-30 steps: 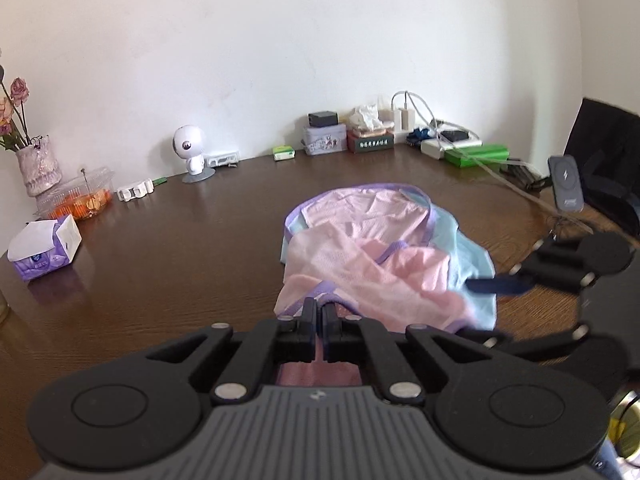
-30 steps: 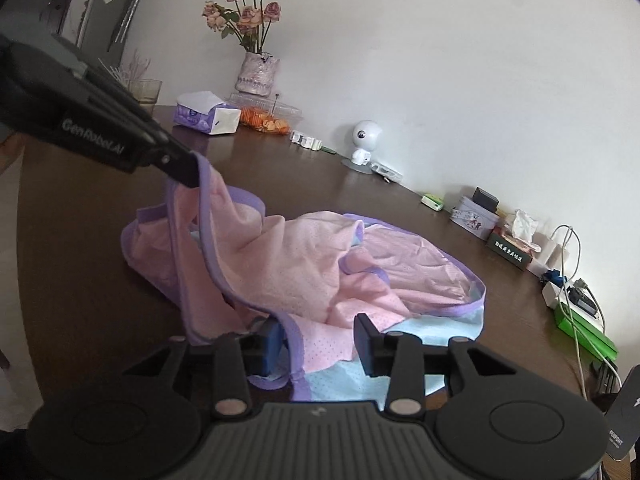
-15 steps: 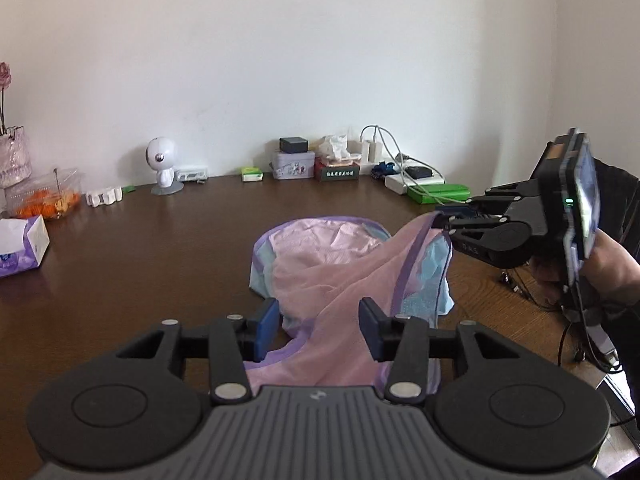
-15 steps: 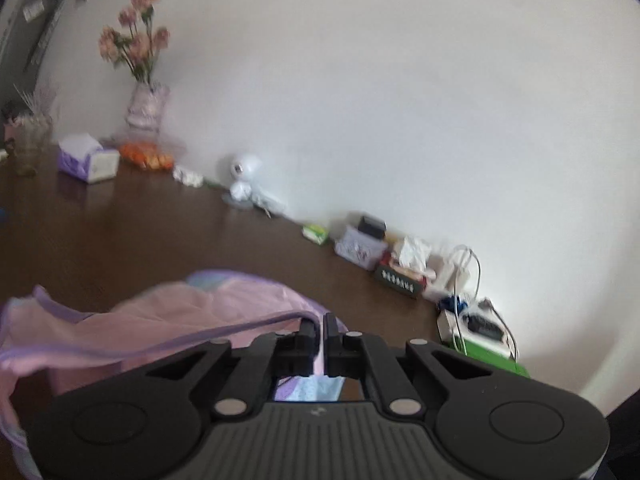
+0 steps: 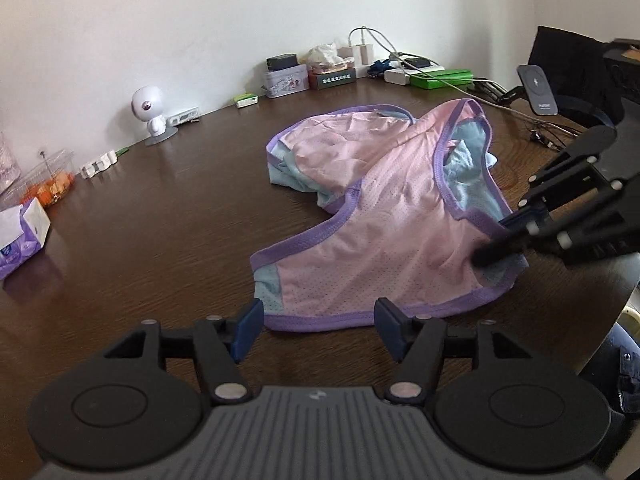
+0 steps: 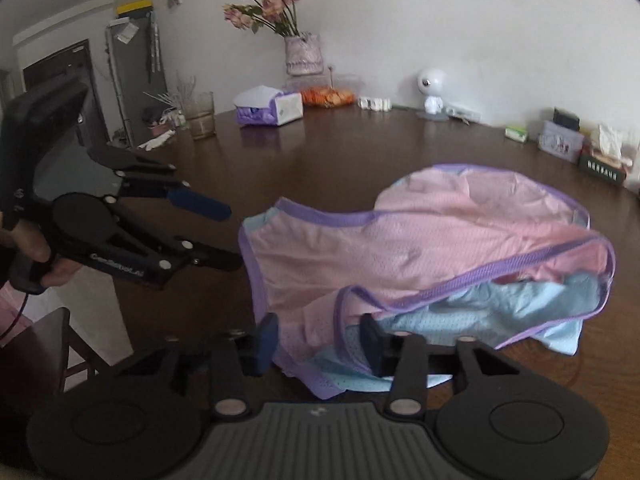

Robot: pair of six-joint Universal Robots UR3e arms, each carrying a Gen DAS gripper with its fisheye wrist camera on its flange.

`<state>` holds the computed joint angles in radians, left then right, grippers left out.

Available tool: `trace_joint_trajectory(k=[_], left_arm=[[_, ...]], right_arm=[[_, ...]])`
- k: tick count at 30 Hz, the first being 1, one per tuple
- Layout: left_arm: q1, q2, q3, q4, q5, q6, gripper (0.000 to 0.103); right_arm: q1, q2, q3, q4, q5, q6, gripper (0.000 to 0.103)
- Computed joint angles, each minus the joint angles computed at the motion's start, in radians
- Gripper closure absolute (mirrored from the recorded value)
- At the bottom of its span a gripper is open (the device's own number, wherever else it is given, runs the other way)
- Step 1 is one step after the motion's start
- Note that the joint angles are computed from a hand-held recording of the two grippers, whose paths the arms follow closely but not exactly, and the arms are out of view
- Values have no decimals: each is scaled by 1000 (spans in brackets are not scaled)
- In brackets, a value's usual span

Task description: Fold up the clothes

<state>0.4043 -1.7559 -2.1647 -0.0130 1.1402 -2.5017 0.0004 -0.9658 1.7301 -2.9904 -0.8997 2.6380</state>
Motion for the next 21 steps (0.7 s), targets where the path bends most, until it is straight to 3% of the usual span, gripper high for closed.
trace_joint_trajectory(k=[1,3,6,8,10,11,12,17,21], left_arm=[[-3,-2,-6,11,-10,11,29],[-47,-45,6,73,11,10,19],[-159,-143,74,178,99,-4,19],[-233,-210,139,219,180,-13,20],[-283,-245,231,143,249,-31,45],[-294,-252,273,90,269,-55,79],[-297,-254,311,37,280,-89,97],[-282,-236,387,-4,296,-258,99],[-312,-249,488,-81,351,-318,100]], right_arm=[[-26,-4,11,-50,35,53,102],[-76,-4,21,-156,98,173,102],[-150,7,9,-314,149,383,102],[-177,14,-7,-369,172,446,102],[-196,23,-23,-388,225,458,102],[-205,26,-25,-387,251,453,102],[-213,30,-28,-386,267,447,102],[-258,67,-40,-345,260,422,102],[-230,108,-85,-318,103,372,101]])
